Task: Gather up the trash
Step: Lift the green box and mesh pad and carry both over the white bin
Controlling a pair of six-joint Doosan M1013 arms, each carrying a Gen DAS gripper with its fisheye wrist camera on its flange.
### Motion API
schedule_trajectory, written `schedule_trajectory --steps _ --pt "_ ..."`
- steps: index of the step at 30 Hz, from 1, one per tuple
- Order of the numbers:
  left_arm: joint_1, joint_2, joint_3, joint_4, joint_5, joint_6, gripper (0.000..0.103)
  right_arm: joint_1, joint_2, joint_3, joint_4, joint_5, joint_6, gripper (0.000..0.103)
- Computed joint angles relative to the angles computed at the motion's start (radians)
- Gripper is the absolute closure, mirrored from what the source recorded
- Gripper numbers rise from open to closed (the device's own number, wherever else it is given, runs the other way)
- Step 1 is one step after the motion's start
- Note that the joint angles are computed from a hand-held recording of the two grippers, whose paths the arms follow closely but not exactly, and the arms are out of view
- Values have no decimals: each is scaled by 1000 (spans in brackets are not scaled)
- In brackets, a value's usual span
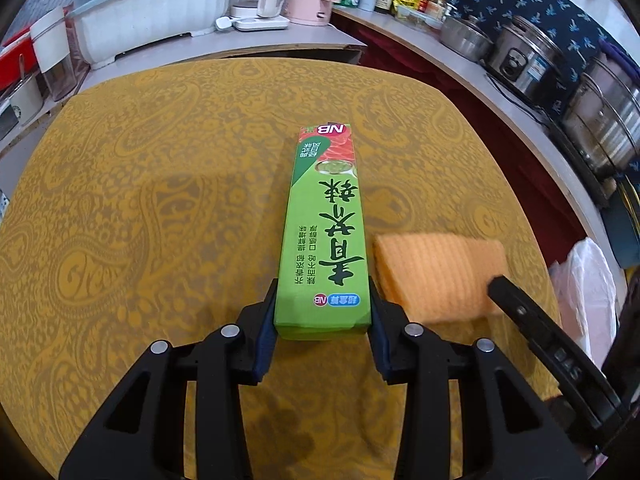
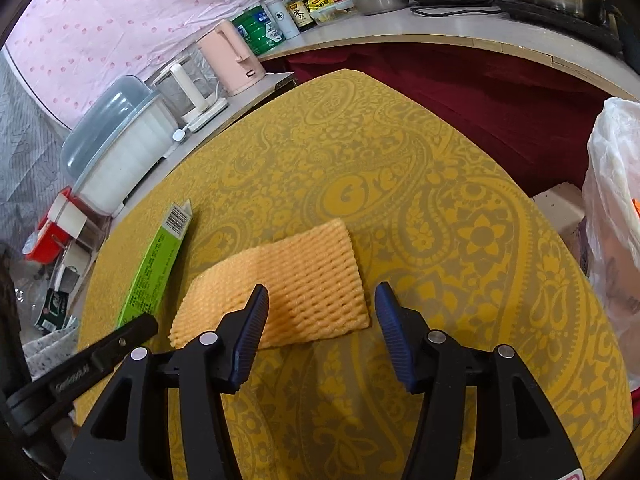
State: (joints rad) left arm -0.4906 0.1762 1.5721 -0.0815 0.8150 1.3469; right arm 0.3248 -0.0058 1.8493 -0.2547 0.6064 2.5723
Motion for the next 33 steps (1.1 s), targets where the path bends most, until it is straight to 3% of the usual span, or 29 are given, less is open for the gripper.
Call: schedule_trajectory --steps 4,6,14,22,33 --pt "-17 -15 20 -13 9 14 66 13 0 0 -31 14 12 54" --pt "-24 -20 28 -15 14 22 66 16 1 -1 -43 32 10 68" --pt "-44 -42 50 10 21 2 66 22 -17 12 -60 65 5 95" --pt "-62 -72 69 21 18 -13 66 35 -71 47 -99 68 51 97" --pt "-102 -131 82 32 -12 -13 66 44 -199 93 -274 97 224 98"
